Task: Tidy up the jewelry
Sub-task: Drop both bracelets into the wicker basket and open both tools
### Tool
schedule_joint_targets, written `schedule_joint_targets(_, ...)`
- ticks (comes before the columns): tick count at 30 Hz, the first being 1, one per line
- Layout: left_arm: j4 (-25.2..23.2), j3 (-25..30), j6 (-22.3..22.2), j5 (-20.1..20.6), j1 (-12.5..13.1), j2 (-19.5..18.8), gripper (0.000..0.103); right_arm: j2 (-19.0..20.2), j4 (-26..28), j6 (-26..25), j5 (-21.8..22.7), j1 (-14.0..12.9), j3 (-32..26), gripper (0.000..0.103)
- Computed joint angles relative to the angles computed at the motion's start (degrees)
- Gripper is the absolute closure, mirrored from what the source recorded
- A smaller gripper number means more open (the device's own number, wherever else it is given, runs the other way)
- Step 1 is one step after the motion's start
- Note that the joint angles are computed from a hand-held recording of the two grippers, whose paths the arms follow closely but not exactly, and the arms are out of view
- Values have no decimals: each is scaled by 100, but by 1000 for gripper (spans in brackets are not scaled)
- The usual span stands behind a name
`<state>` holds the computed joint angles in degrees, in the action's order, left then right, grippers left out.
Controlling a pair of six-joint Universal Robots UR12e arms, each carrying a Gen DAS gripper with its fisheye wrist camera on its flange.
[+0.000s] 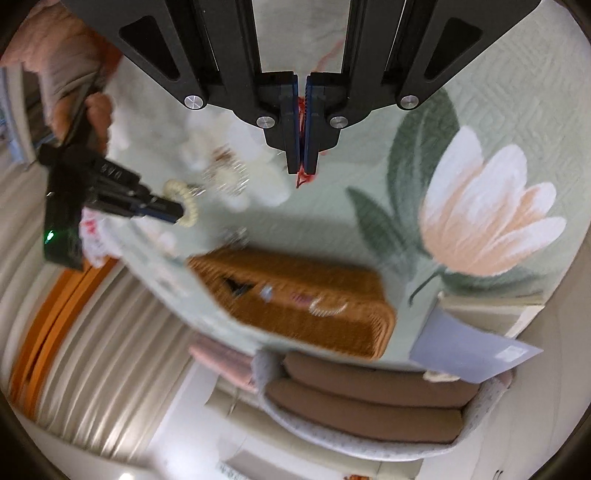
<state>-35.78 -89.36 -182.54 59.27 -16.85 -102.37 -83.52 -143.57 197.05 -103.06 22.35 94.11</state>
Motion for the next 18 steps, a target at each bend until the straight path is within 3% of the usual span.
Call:
schedule_joint_targets(7, 306, 226, -231, -674, 94, -86, 102, -97, -319, -145, -125, 72, -95, 93)
schedule_joint_targets(18, 562, 1297, -275, -561, -30, -689, 102, 378, -416, -152, -258, -79, -944, 93)
